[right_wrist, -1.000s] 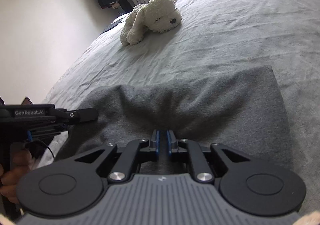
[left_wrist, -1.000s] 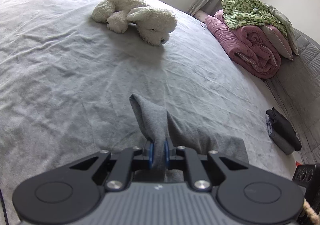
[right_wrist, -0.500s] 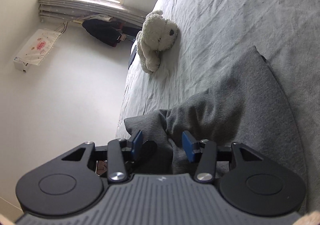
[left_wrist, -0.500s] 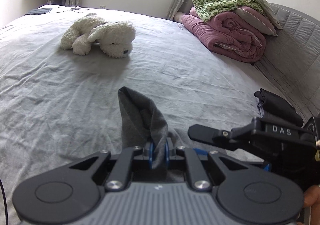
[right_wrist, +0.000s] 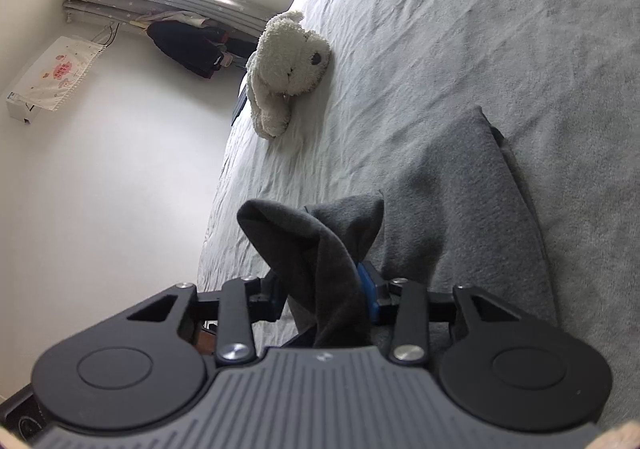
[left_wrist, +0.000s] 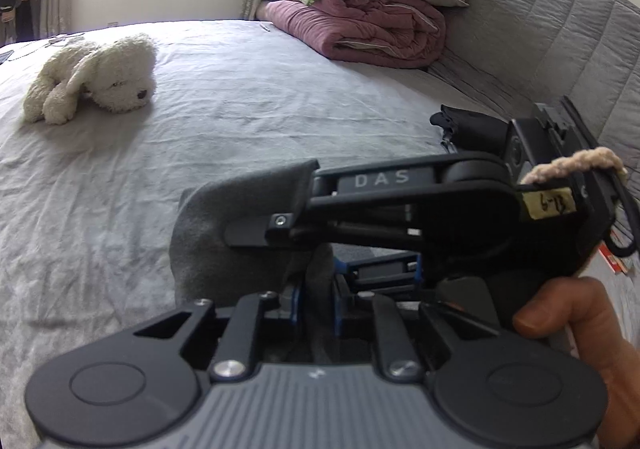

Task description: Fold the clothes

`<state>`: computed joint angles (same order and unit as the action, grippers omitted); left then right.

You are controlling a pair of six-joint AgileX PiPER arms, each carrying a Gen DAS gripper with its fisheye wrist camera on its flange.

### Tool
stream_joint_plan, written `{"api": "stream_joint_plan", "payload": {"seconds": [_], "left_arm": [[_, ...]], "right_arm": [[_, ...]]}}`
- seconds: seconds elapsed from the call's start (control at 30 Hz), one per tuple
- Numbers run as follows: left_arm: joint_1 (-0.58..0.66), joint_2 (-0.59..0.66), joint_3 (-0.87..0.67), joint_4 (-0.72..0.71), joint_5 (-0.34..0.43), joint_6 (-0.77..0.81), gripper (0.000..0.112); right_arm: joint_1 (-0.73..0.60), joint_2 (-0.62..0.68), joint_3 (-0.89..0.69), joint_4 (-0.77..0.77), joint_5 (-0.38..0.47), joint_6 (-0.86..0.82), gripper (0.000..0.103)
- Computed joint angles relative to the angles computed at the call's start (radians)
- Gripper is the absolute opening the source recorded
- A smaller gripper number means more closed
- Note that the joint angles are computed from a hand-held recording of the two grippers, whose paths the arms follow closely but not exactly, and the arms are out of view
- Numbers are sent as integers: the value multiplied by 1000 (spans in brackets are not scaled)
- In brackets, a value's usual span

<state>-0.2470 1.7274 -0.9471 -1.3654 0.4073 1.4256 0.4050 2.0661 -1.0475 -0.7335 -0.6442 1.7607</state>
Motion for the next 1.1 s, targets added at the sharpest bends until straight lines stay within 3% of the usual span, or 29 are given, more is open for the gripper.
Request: {"api": "stream_joint_plan", "payload": {"seconds": [0.1,0.27,0.37,0.5,0.6,0.7,0.8,0.9,1.1], "left_arm": [[77,-22,8,4,147,36,16],[216,-54,39,-57,358,139,16],[264,-62,48,-87,368,183,18],[278,-12,17,-46,295,129,17],[255,39,-12,42,238,47,17],[236,26,16,61,168,61,17],[286,-22,63,9,223,177,22],[335,-74,133,-61,284,354,51],[396,-132,237,-89,392,611,59]], "right_arm": [[-15,3,15,-5,-33,26,25],[-52,3,46,-20,-104,94,24],[-78,6,73,-14,-153,135,24],[-98,-3,109,-11,-182,159,30],[-94,-28,123,-28,-133,172,52],[-91,-69,158,-43,-104,163,57],[-90,-117,202,-51,-84,135,57],[-81,-159,259,-42,-76,84,57],[-78,-209,339,-48,-82,21,54]]}}
